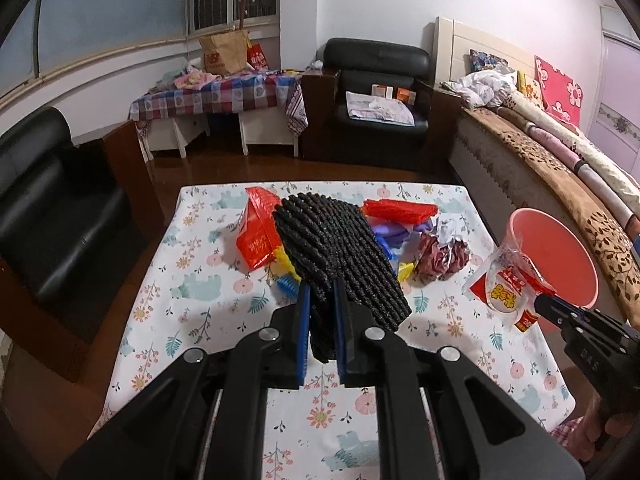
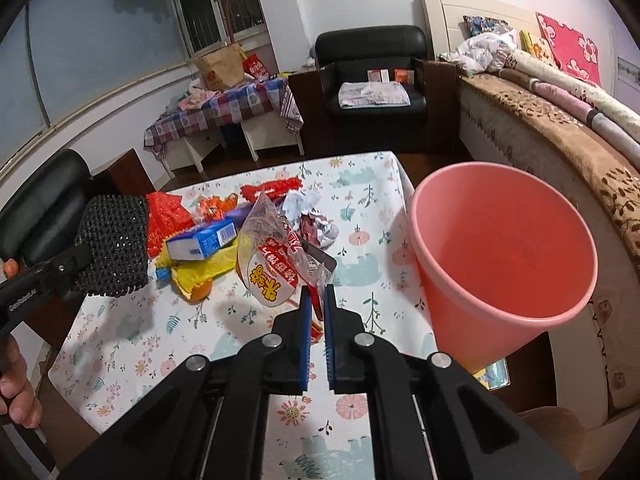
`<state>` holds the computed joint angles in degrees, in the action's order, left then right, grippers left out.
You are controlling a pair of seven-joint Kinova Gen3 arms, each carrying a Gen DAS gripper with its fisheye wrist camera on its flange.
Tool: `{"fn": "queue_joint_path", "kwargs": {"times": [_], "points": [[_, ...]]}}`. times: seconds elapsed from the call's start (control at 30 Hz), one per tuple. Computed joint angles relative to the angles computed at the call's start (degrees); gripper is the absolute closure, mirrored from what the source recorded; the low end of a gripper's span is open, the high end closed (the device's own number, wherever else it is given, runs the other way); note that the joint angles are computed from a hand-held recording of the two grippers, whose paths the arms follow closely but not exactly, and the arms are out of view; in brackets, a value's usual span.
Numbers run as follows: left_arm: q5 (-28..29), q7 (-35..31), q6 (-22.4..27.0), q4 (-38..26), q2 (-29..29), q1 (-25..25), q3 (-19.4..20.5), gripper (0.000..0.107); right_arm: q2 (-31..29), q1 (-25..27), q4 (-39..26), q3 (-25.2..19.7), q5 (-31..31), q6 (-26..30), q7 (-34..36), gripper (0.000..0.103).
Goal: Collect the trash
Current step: 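Carry the black pad and the snack wrapper over the pink bucket with both grippers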
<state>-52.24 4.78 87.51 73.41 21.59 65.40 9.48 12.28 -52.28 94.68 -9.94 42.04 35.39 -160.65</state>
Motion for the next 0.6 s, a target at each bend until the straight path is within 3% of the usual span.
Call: {"fn": "queue_joint_path", "kwargs": {"times": [0.6], "points": [[-1.84,-3.26,0.16,-3.59,1.76,0.93,-1.05,0.097,-2.46,0.43,1.41,-1.17,5.03,1.07,-5.04,0.098]]}}
